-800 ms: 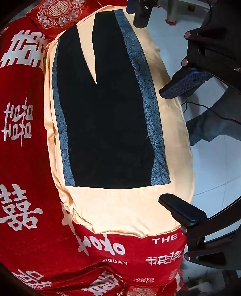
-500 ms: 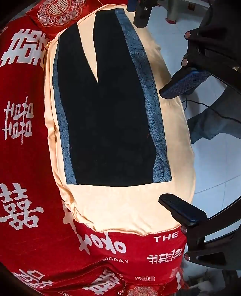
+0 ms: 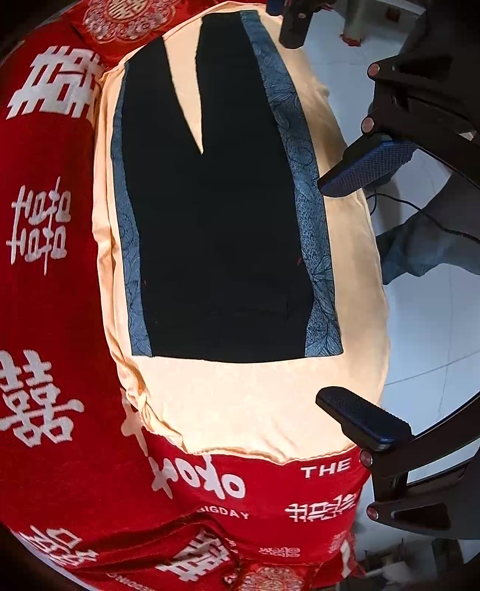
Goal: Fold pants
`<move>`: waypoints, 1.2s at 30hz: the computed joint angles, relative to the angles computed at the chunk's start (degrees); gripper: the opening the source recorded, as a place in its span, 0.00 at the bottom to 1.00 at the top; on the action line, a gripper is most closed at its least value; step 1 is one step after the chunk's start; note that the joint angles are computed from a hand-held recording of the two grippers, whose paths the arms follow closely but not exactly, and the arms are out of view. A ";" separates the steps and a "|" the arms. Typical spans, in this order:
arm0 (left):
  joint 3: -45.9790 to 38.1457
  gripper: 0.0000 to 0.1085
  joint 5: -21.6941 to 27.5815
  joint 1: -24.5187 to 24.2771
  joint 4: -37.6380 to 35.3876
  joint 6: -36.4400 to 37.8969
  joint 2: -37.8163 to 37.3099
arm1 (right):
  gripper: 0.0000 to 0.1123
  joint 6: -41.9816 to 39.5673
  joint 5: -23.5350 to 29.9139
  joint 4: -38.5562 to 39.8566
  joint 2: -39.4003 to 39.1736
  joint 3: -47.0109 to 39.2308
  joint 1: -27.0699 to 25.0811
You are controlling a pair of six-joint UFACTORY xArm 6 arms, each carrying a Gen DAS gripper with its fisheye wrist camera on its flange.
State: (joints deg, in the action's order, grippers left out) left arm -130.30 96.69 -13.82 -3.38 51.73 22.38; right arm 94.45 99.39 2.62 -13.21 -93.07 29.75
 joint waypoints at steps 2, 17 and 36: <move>0.02 0.95 -0.16 0.03 0.30 -0.27 0.05 | 0.92 -0.13 -0.25 0.32 -0.19 0.41 -0.16; 1.93 0.95 -1.58 -0.10 0.38 0.25 -1.39 | 0.92 -1.37 0.16 0.94 0.27 0.04 -0.56; 4.22 0.95 -3.34 0.01 0.75 0.12 -2.80 | 0.92 -2.05 0.35 0.90 0.37 -0.16 -0.48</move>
